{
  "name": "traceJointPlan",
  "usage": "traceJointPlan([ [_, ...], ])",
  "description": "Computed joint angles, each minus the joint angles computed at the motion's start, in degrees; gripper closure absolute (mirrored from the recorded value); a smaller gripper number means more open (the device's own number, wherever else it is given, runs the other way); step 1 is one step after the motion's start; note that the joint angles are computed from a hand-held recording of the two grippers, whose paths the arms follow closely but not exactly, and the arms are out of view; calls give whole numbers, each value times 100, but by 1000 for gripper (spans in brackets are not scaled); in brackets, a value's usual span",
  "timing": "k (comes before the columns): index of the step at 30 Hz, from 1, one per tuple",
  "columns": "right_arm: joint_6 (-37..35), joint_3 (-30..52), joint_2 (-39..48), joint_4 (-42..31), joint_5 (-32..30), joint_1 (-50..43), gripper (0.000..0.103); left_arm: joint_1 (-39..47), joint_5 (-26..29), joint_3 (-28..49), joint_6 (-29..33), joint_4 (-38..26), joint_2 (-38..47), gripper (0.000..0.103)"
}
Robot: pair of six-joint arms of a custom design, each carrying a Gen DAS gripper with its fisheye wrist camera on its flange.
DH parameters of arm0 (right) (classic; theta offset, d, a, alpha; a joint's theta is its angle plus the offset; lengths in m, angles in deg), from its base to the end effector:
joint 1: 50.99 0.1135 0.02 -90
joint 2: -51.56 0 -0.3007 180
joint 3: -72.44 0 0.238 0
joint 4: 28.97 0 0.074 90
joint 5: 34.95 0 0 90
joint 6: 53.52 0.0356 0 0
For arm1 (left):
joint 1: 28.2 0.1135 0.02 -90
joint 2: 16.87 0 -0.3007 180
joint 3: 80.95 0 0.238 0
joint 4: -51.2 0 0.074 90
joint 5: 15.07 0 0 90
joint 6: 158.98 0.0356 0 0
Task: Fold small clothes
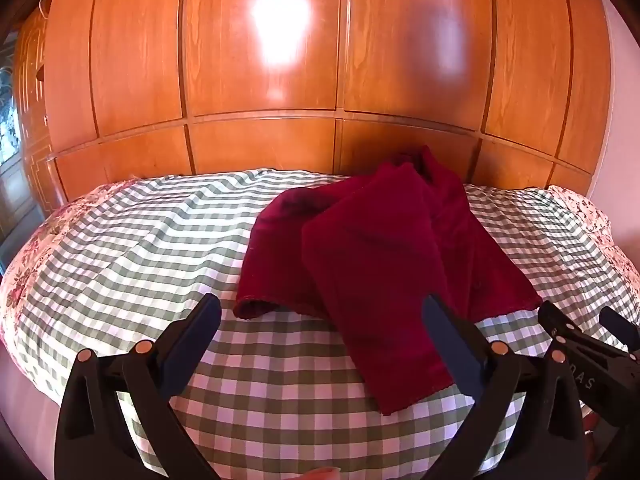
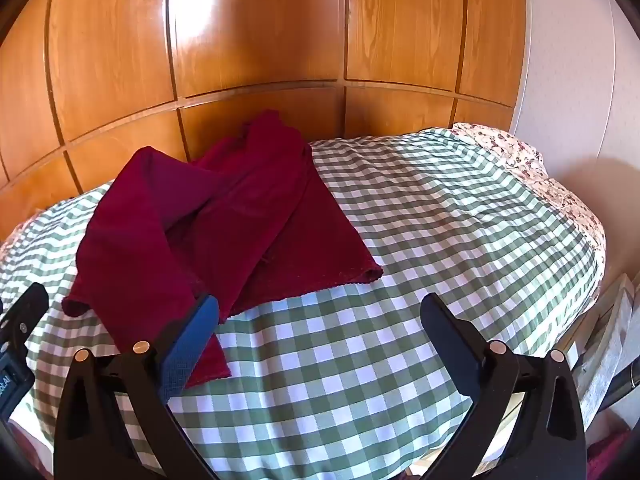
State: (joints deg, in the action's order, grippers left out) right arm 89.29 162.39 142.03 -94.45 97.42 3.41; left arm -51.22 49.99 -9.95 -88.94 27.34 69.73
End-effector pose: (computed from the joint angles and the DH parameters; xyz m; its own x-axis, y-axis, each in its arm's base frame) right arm 0.1949 0.2310 0.3204 -0.6729 0.0712 -0.7363 0.1570 0.9864 -0.0481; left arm 0.2944 -0.1088 0.2821 -0.5686 -0.0947 -0.8172 -0.1480 0.9889 -0.0117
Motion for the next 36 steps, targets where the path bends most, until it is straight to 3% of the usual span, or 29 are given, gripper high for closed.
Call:
traceJointPlan([
  [6,-30,6,-31,39,-5,-28,3,-186,-242,148,-166,-139,128,3],
  [11,-78,-125,-83,189,24,-41,3,29,98,121,-157,-150,21,3],
  [36,-24,-15,-20,99,135,62,3,8,113,-14,-98,-29,-54,3],
])
